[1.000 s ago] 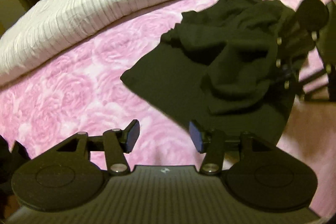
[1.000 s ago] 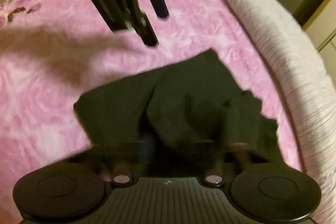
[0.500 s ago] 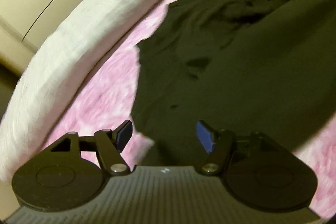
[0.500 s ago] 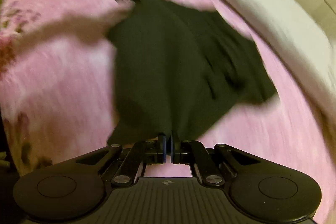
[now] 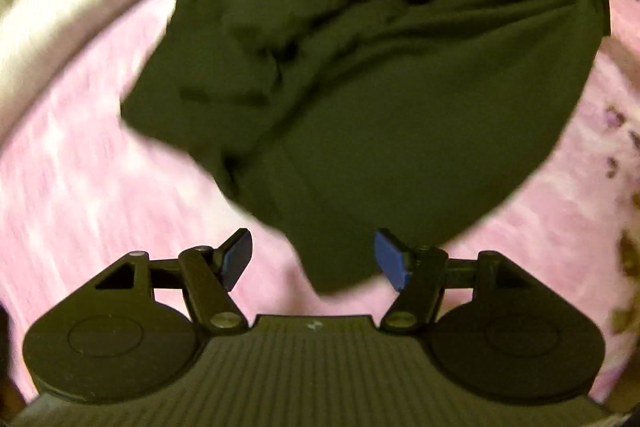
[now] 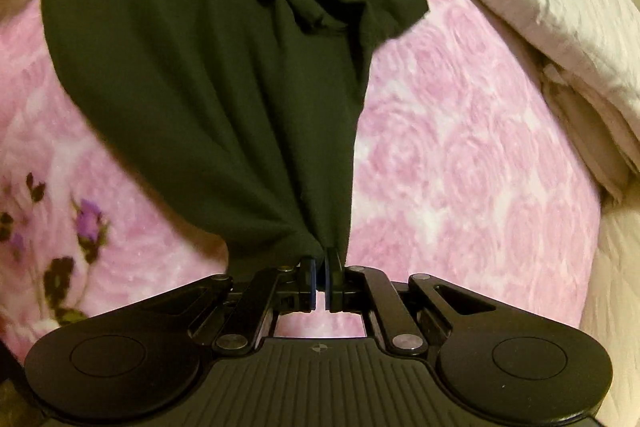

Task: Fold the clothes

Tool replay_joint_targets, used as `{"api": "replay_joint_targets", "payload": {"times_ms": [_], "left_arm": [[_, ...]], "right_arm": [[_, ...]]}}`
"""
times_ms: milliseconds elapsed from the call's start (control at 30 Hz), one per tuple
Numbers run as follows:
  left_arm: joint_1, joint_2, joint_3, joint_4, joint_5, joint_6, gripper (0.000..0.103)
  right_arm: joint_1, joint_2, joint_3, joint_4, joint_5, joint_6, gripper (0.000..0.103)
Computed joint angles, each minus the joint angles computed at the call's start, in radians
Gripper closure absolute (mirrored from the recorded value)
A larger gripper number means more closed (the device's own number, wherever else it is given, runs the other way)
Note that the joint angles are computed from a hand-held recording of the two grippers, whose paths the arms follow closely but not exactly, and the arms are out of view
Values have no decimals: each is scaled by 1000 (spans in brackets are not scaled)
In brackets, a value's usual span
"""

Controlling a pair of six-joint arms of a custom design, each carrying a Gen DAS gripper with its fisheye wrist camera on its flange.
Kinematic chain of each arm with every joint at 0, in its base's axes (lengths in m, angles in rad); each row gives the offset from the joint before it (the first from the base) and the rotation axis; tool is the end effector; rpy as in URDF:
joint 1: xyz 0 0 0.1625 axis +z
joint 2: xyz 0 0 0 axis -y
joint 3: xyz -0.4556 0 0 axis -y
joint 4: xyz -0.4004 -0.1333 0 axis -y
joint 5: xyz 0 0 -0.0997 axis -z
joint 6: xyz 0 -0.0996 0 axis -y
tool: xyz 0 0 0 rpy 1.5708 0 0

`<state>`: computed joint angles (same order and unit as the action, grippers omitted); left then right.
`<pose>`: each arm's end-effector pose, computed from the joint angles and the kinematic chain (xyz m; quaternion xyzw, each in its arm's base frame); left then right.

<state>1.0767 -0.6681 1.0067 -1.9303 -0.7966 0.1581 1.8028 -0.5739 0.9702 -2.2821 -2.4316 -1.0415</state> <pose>-0.2180 -0.8327 0.2426 0.2929 0.8784 -0.0727 0.3705 0.2555 -0.8304 0.2245 0.4811 -0.7606 -0.0312 0.4349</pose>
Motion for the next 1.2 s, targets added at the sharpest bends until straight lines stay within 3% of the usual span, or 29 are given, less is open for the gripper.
{"api": "replay_joint_targets", "payload": {"times_ms": [167, 300, 333, 367, 400, 433, 533, 667, 767, 933, 1033, 1100, 1167, 1200], "left_arm": [[6, -40, 87, -59, -29, -220, 39], [26, 3, 59, -139, 14, -253, 40], [35, 12, 49, -172, 2, -242, 49], [40, 16, 39, -186, -23, -233, 81], [42, 15, 30, -182, -49, -227, 99], [43, 15, 20, -177, -74, -220, 102], [24, -41, 50, -103, -125, -265, 103], [-11, -174, 147, 64, -186, -424, 103], [-29, -259, 219, 188, -233, -550, 103], [-21, -312, 327, 240, -271, -713, 103], [-20, -312, 351, 213, -297, -722, 103], [-21, -311, 352, 213, -301, -714, 103], [-19, -309, 346, 224, -297, -709, 103], [-15, -309, 340, 234, -293, -713, 103]], "right_arm": [[-18, -21, -6, 39, 62, 96, 101], [-35, -47, 32, 19, 95, 74, 101], [-38, -51, 42, 9, 102, 63, 101], [-40, -54, 51, 3, 107, 58, 101], [-42, -56, 57, 5, 112, 55, 101], [-42, -60, 68, -1, 111, 51, 101], [-41, -62, 56, 27, 126, 85, 101], [-37, -73, 7, 158, 176, 178, 101], [-35, -86, -11, 271, 216, 195, 101], [-46, -112, 65, 249, 233, 196, 100], [-54, -143, 123, 224, 241, 293, 86], [-67, -170, 147, 248, 264, 390, 60], [-85, -203, 181, 252, 299, 481, 47], [-98, -215, 195, 254, 327, 531, 45]]}}
